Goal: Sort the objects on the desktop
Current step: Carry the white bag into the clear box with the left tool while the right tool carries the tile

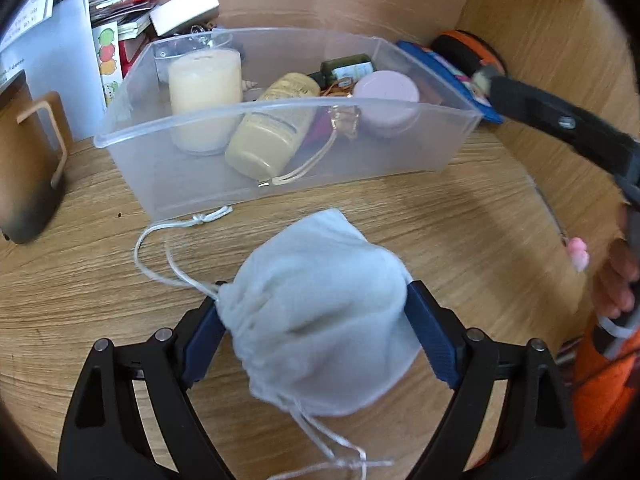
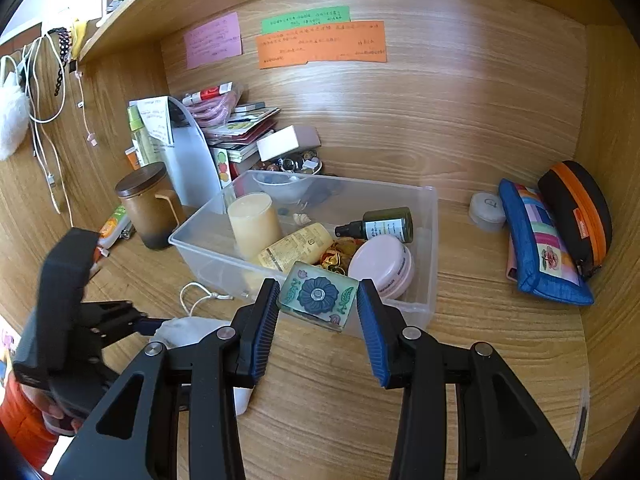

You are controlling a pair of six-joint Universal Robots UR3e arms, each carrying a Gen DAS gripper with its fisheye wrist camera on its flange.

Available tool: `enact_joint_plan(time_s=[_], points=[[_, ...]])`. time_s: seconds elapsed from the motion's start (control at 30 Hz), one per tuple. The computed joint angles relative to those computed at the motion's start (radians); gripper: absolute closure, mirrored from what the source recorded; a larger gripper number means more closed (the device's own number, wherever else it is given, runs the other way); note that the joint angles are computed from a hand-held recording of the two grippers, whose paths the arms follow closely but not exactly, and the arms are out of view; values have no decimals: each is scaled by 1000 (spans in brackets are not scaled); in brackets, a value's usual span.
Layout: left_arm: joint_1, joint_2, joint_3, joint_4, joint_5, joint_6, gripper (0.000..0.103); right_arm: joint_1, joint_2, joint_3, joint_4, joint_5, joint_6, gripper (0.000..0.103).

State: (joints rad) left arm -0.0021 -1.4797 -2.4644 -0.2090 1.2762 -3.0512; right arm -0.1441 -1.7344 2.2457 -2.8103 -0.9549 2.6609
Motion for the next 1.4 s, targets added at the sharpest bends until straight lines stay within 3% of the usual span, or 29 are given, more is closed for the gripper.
enact_joint_plan(time_s=[0.07,0.13,0.33,0.6,0.9,1.4], points=[[-46,-42,7,65,54,-30,19,-12,-25,16,14,12,-15,66],[-64,-44,1,87,64,-29,35,-19,-41,26,25,18,-27,66],[-91,3,-53,155,126,-53,55,-50,-82,50,64,40,-61,66],[-35,179,-118,117,99,-75,58,-57,-101,59,79,59,-71,66],[-4,267,6,31,123,-76,58,-39,-106,45,64,55,-52,66],[45,186,195,21,89,-34,58,17,9,-92,0,15,19,66]])
